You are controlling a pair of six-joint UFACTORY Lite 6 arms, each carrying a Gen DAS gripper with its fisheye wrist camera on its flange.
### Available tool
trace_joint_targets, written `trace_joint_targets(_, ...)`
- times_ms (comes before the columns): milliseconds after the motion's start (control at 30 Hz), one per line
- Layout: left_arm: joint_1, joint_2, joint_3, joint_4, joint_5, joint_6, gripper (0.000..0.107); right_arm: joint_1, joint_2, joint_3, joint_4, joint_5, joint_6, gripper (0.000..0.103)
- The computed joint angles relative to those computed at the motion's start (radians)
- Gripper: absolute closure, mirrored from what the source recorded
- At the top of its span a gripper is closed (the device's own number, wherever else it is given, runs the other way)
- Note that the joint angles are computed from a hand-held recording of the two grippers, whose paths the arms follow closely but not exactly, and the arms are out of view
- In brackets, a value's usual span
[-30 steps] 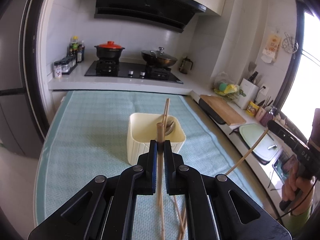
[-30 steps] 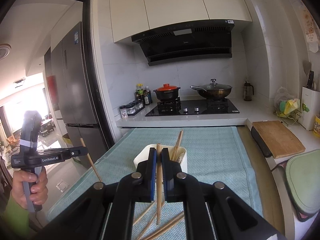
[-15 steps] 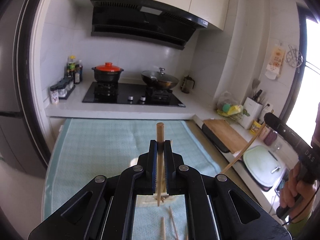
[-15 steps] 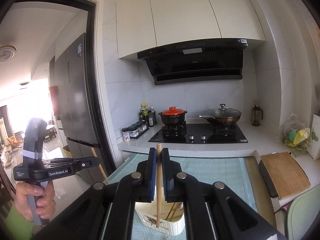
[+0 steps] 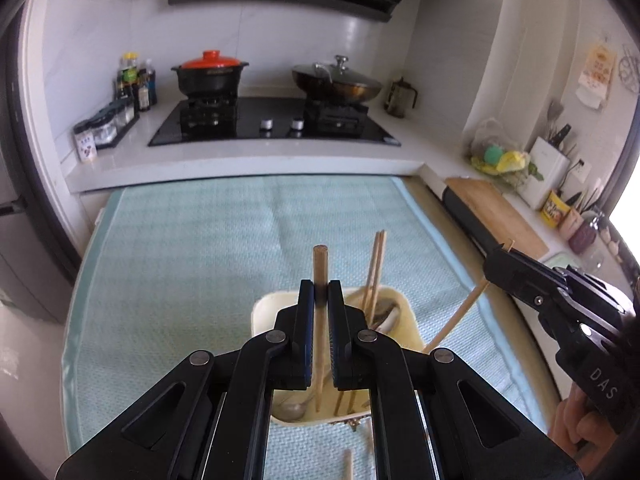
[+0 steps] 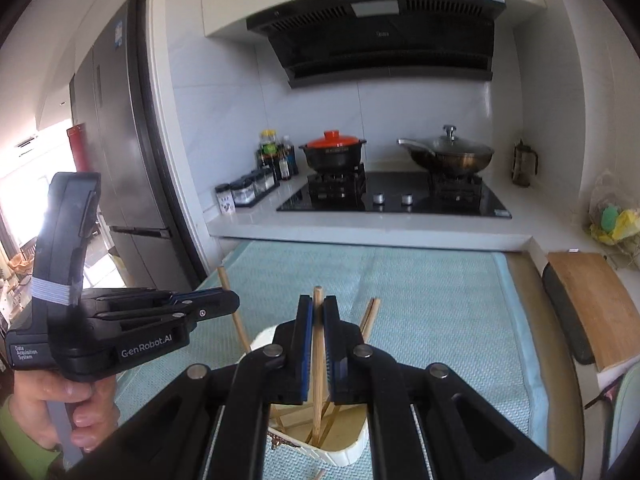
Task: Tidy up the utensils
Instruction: 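Lower the chopstick into the caddy with the right tool while the left tool lowers its chopstick in, then move both open tools back toward the loose chopsticks on the towel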
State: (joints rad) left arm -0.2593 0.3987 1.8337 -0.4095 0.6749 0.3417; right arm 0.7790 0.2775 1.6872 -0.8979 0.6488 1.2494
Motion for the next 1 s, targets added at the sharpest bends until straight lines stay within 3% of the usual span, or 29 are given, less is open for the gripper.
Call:
trace_joint_targets(133, -0.039, 0.057, 0.006, 0.088, -0.043, -0.076, 0.097, -0.075, 0.047, -0.024, 0.087, -0.068, -0.022, 0.096)
trace_joint_targets(167, -0.043, 0.070, 0.022, 0.107, -0.036, -0.098, 0.080, -0.080, 0.061, -0.013, 0.078, -0.051, -0.011, 0.092)
trace_joint_targets(200, -0.044, 0.069, 0.026, 0.113, -0.036, -0.114, 0.060, -0.083, 0.072, 0.001, 0.068, -0.033, -0.004, 0.078)
trace_joint_targets(267, -0.031, 0.016, -0.019, 0.091, -0.064, -0.106, 0.048, -0.078, 0.053, -0.006, 0.031, -0.015, 0.041, 0.058)
trace_joint_targets(333, -0.011, -0.051, -0.067, 0.064, -0.056, -0.063, 0.045, -0.053, -0.008, -0.048, -0.030, 0.006, 0.104, 0.058)
trace_joint_targets(433, 0.029, -0.240, -0.262, 0.051, -0.080, 0.019, 0.026, 0.027, -0.087, -0.089, -0.079, 0.106, 0.123, 0.053)
trace_joint_targets(500, 0.062, -0.411, -0.460, 0.049, -0.110, 0.105, 0.008, 0.128, -0.169, -0.188, -0.155, 0.209, 0.200, 0.038)
trace_joint_targets(667, 0.130, -0.858, -0.967, 0.237, -0.143, 0.158, 0.008, 0.429, -0.337, -0.497, -0.202, 0.507, 0.382, 0.036)
trace_joint_targets(733, 0.197, -1.049, -1.141, 0.219, -0.119, 0.223, 0.008, 0.541, -0.361, -0.595, -0.171, 0.621, 0.474, 0.036)
trace_joint_targets(833, 0.391, -1.315, -1.317, 0.021, 0.028, 0.441, 0.008, 0.684, -0.382, -0.719, -0.096, 0.710, 0.661, 0.036)
trace_joint_targets(1000, 0.799, -1.526, -1.389, -0.237, 0.398, 0.681, 0.008, 0.813, -0.385, -0.843, 0.051, 0.660, 0.883, 0.032)
